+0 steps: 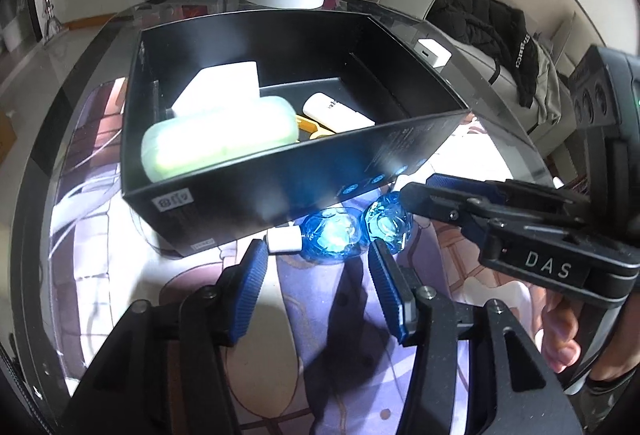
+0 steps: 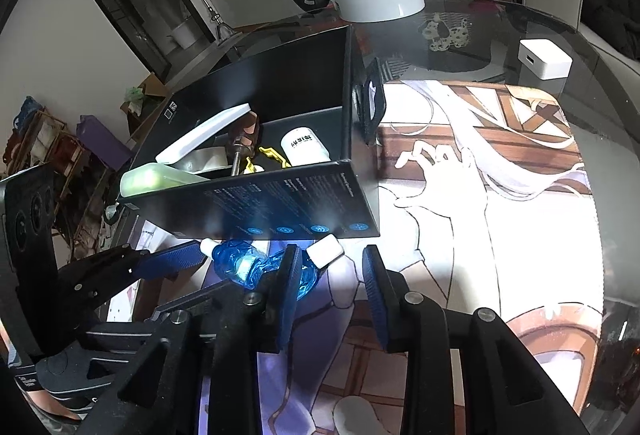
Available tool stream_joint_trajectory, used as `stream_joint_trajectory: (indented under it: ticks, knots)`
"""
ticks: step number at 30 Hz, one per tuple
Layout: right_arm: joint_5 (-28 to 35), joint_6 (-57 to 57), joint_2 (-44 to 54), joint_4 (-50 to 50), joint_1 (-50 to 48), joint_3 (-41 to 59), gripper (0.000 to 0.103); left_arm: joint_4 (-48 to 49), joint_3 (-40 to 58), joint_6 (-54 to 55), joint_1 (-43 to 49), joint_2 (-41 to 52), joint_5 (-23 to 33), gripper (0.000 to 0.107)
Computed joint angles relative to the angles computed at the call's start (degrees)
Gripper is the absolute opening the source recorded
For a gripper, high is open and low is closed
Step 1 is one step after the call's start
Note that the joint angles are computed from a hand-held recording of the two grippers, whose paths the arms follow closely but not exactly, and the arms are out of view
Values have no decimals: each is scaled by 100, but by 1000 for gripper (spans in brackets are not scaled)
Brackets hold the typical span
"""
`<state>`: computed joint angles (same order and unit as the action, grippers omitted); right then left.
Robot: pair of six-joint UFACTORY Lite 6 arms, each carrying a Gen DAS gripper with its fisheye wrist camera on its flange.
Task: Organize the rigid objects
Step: 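Move both tools down toward the two blue bottles beside the box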
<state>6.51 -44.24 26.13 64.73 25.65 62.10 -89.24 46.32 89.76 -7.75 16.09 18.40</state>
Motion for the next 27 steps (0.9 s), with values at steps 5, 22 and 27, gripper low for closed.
stream_joint_trajectory:
  ticks: [5, 22, 27]
  knots:
    - [44, -385, 108, 482, 77, 97, 50, 335, 30, -378, 148, 13, 24, 52]
    - [78, 2064, 470, -2282, 559, 588, 46, 711, -336, -544, 711, -318, 490, 52]
    - [50, 1783, 170, -2093, 451, 218, 46, 835, 4, -1094, 615, -45, 631, 53]
